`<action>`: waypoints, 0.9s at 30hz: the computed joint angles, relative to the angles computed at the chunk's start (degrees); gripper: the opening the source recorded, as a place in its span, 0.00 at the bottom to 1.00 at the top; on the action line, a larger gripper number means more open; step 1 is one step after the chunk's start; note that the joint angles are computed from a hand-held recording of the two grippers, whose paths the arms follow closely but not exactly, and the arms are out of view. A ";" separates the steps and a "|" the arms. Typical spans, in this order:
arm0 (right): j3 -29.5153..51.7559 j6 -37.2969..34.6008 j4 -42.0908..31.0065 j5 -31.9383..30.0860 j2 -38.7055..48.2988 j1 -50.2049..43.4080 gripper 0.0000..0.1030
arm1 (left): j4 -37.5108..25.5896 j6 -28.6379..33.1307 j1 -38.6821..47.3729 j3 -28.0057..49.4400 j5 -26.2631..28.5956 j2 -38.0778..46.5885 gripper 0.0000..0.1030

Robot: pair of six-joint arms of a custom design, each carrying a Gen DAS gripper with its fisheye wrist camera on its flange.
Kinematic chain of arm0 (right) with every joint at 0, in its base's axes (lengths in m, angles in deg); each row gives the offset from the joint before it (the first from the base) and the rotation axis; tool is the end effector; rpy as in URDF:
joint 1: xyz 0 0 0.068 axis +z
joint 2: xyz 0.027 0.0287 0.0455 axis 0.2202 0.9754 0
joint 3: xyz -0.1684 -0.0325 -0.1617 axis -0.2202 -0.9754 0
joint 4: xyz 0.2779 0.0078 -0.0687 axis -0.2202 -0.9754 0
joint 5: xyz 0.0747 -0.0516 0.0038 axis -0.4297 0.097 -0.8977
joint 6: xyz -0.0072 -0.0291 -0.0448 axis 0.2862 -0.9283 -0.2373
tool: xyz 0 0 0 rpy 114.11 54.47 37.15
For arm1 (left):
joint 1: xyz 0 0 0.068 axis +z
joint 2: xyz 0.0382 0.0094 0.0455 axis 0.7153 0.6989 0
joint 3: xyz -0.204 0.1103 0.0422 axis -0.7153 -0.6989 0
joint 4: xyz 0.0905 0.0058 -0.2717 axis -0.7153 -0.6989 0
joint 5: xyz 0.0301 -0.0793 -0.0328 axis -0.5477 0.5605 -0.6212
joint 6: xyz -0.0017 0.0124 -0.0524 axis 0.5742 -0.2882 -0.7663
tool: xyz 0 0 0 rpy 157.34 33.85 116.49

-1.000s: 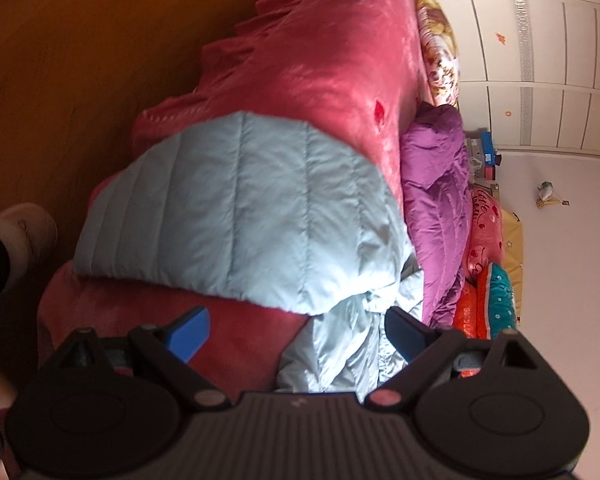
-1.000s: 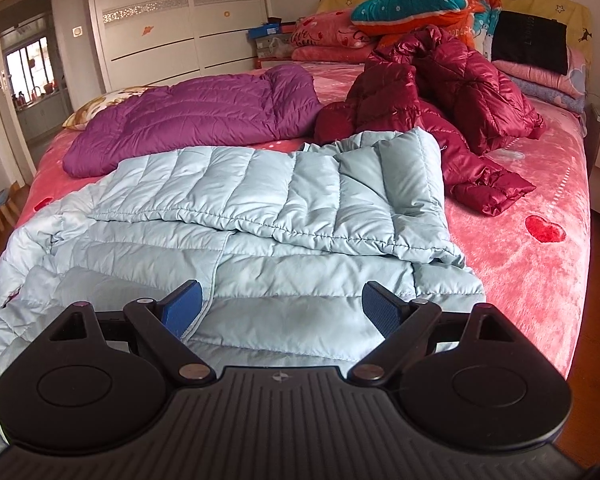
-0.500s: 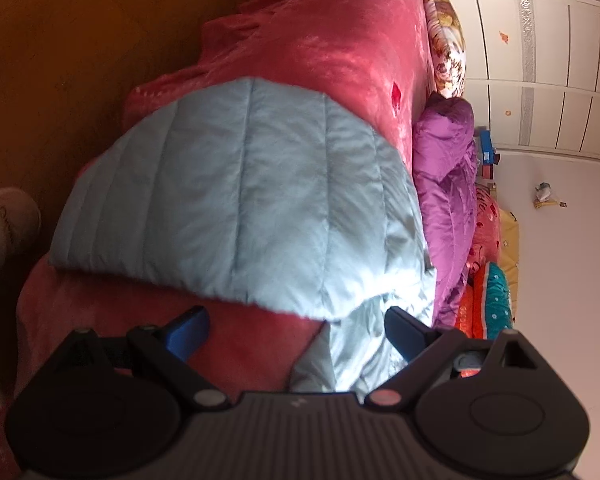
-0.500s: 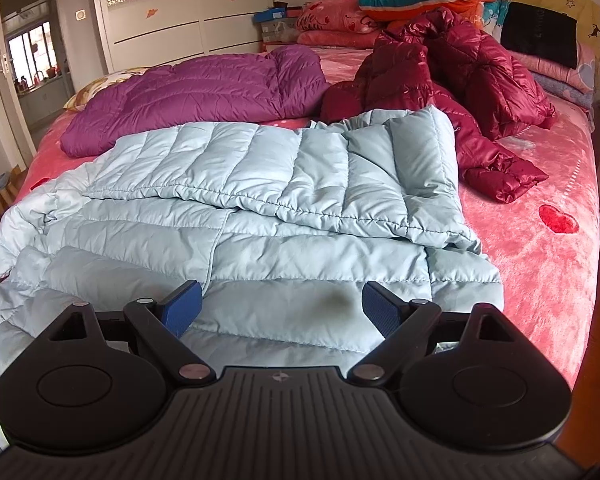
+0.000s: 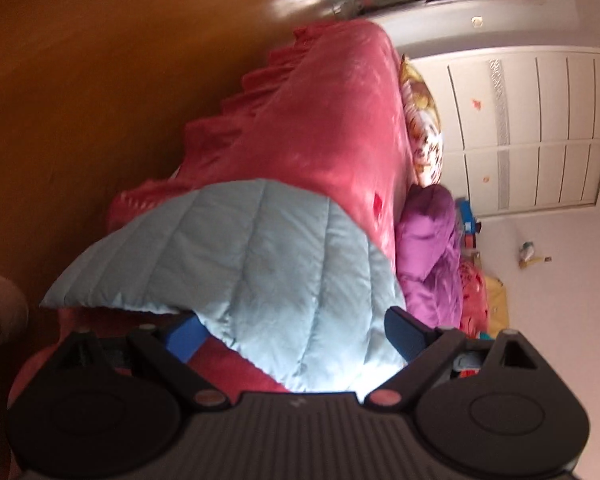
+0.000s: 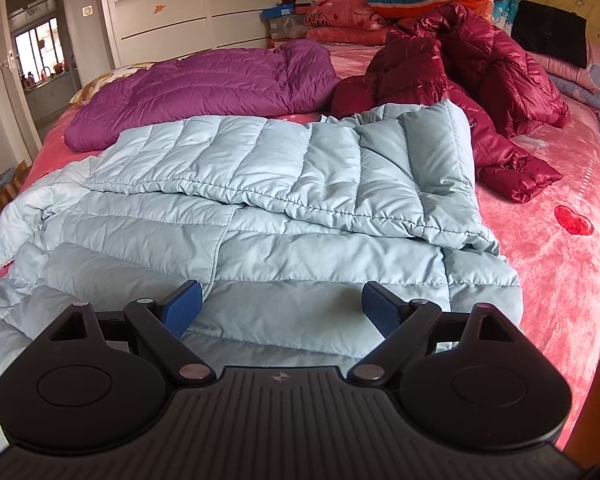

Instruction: Fold large clothes

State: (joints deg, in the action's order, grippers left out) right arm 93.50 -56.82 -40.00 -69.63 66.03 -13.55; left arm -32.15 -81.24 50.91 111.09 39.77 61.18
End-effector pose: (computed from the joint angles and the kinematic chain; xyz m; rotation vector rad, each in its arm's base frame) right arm 0.1505 -0.0658 0.1868 0.3699 2.1969 -0.0230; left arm 0.2842 0.0094 0.1395 -1.0911 2.0343 -1.1054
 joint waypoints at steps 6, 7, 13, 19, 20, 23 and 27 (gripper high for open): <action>-0.01 0.32 1.69 -1.09 -0.04 -1.42 1.00 | 4.04 -3.20 0.24 2.61 0.71 6.71 0.83; -0.04 0.42 1.87 -1.18 -0.39 -1.85 1.00 | 5.16 -3.87 0.27 2.86 0.83 7.72 0.76; -0.78 0.22 4.42 -0.38 -1.84 -3.71 1.00 | 11.03 -5.97 -0.98 3.57 -0.80 10.74 0.40; -1.87 0.68 8.22 1.95 -2.11 -3.63 1.00 | 12.75 -0.11 -2.20 7.65 -2.03 10.96 0.22; -1.92 0.88 9.03 2.20 -1.80 -3.71 1.00 | 11.94 1.85 -2.44 9.01 -2.39 10.71 0.22; -1.41 1.93 11.90 1.91 0.98 -4.50 1.00 | 8.72 9.59 -3.81 13.65 -4.15 9.95 0.22; -0.08 3.78 15.13 0.45 5.73 -6.92 1.00 | 3.32 23.03 -7.81 20.10 -7.18 8.69 0.22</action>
State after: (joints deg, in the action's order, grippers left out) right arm 93.42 -53.04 -24.87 -69.18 71.76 -20.47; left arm -28.82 -58.21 43.10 131.19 32.59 69.87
